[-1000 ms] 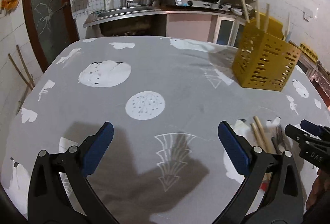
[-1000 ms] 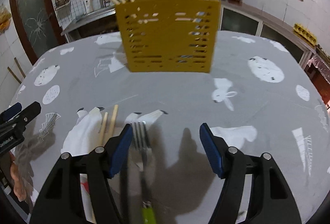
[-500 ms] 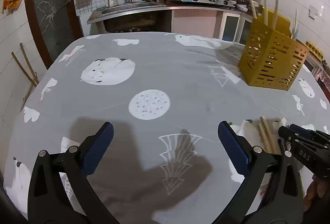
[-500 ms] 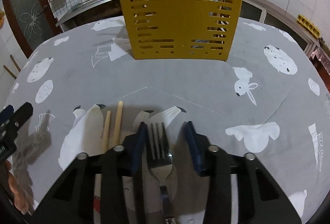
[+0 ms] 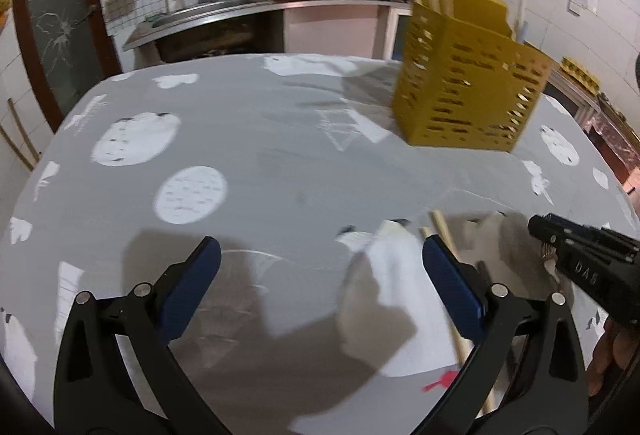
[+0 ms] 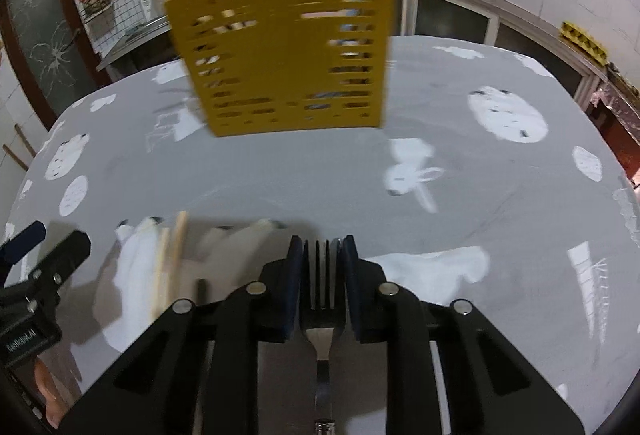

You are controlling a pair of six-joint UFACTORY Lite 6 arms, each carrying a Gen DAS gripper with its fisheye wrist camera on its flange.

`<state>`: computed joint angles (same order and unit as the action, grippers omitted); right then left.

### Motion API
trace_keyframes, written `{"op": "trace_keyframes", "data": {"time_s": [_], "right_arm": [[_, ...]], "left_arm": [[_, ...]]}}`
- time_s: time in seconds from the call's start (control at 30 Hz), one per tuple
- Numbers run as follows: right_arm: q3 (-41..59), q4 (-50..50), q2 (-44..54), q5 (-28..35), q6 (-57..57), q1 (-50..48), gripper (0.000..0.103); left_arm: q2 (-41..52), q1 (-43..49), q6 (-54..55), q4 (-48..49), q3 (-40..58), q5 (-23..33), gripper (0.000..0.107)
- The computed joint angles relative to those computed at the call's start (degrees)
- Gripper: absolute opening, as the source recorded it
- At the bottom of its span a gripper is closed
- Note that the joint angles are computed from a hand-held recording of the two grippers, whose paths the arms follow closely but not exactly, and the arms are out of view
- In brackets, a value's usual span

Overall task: Organize utensils
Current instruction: 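Grasp the green-handled fork with the right gripper while the left gripper returns to the chopsticks, then grasp a wooden chopstick with the left gripper while the right gripper lifts the fork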

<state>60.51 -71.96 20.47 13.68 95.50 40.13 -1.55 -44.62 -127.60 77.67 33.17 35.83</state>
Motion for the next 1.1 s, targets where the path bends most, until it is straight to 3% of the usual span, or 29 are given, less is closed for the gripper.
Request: {"op": "trace_keyframes", "data": {"time_s": [0.23, 0.53, 0.6, 0.93, 1.1], "right_arm": [[-3.7, -3.0, -2.7, -1.6, 0.7, -4.1, 0.021], [-5.5, -12.3, -2.8, -3.5, 9.2, -5.7, 0.021], [-5.4, -14.3, -2.2, -3.6, 11.3, -5.9, 0.021], [-5.3, -12.7, -2.9, -3.8, 8.7, -6.8, 0.021], [-6.8, -19.9, -4.2, -3.1, 16.7, -6.5, 0.021]], "left_arm": [[10.2, 0.1, -1.8, 1.6, 7.5, -6.5, 0.084], [15.3, -1.2, 1.1, -2.3, 10.9, -5.2, 0.076], [16.4, -1.3, 3.0, -3.8, 12.4, -4.8, 0.071], [18.4, 1.1, 12.8, -10.5, 18.2, -9.7, 0.015], [21.0, -0.2, 13.0, -9.8, 20.7, -7.6, 0.008]]}}
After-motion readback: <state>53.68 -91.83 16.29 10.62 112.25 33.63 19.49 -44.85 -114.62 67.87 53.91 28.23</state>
